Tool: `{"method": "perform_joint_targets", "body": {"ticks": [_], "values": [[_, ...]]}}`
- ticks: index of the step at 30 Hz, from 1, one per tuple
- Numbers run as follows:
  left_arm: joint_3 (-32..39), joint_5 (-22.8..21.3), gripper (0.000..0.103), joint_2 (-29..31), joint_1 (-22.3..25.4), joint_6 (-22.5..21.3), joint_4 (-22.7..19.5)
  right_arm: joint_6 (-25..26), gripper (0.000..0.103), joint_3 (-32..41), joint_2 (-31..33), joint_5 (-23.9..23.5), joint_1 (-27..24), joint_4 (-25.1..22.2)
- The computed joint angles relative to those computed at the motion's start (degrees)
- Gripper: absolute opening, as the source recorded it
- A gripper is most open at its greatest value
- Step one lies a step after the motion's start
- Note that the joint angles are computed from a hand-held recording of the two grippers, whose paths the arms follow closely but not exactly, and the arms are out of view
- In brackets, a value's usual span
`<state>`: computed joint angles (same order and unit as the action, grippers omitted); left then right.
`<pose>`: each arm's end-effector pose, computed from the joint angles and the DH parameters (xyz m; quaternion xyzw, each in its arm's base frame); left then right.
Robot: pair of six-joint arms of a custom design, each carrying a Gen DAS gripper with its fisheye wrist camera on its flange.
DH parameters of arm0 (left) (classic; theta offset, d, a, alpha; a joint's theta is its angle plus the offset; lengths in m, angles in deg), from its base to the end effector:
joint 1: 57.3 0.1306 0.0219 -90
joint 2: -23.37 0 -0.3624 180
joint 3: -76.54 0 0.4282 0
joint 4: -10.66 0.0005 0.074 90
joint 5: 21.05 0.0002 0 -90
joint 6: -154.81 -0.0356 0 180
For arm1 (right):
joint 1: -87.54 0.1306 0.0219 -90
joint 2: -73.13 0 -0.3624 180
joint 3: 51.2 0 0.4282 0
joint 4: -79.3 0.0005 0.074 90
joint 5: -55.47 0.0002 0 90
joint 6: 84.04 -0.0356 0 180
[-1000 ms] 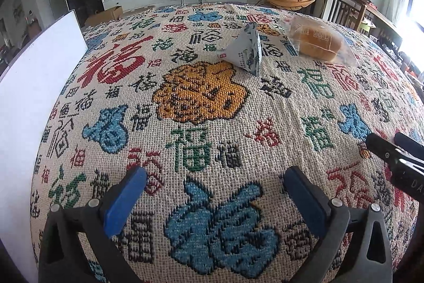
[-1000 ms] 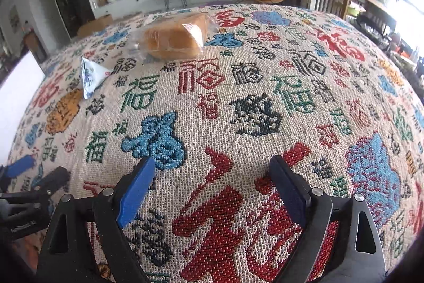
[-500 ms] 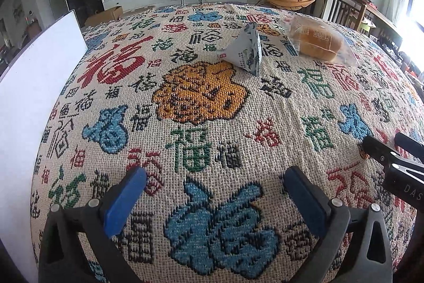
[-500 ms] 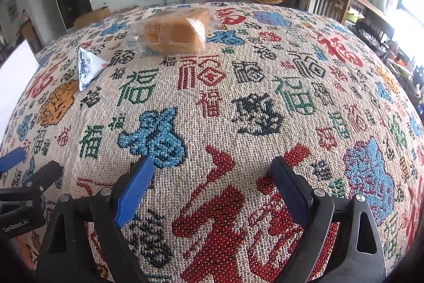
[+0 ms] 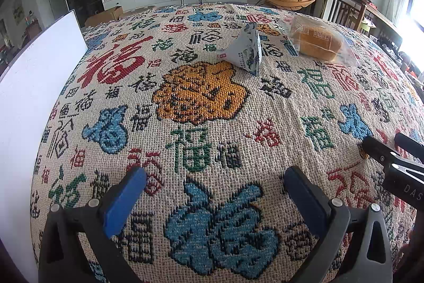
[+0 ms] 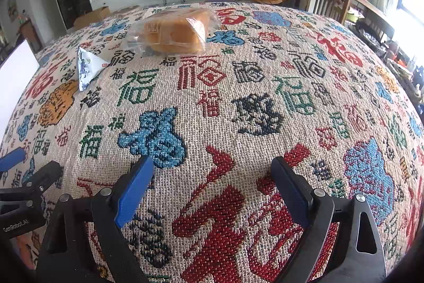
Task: Organize snacks
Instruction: 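Move both open tools back over the snacks on the table, then grasp the white triangular packet with the left tool and lift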
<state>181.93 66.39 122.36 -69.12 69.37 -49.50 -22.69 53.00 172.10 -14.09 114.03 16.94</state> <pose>0.5568 -0.1154 0.4478 0.0532 0.9487 -0.0233 0.3108 0.5096 0.2395 0.4373 0.0680 0.9428 -0.0220 0.3256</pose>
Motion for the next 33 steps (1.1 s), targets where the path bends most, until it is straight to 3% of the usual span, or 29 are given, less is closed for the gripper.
{"method": "perform_joint_targets", "body": {"ticks": [12, 14, 17, 21, 25, 33], "values": [[-0.02, -0.1, 0.103, -0.17, -0.07, 0.03, -0.16, 1.04, 0.092, -0.17, -0.1, -0.8, -0.69, 0.48], [-0.02, -0.15, 0.103, 0.04, -0.01, -0.07, 0.03, 4.04, 0.09, -2.38, -1.97, -2.79, -0.33, 2.01], [-0.08, 0.0, 0.103, -0.06, 0.0, 0.0, 0.0, 3.0, 0.091, -7.14, -6.61, -4.65, -0.02, 6.02], [0.82, -0.01, 0.103, 0.65, -0.1, -0.02, -0.7, 1.72, 0.091, -7.85, -7.45, -5.59, 1.02, 4.94], [10.61, 0.62, 0.103, 6.72, 0.31, -3.15, -8.82, 0.85, 0.092, -6.0, -5.99, -4.36, 2.51, 3.87], [30.3, 5.79, 0.103, 18.45, 1.7, -12.48, -13.15, 1.13, 0.093, -3.17, -3.62, -1.13, 3.88, 0.31]]}}
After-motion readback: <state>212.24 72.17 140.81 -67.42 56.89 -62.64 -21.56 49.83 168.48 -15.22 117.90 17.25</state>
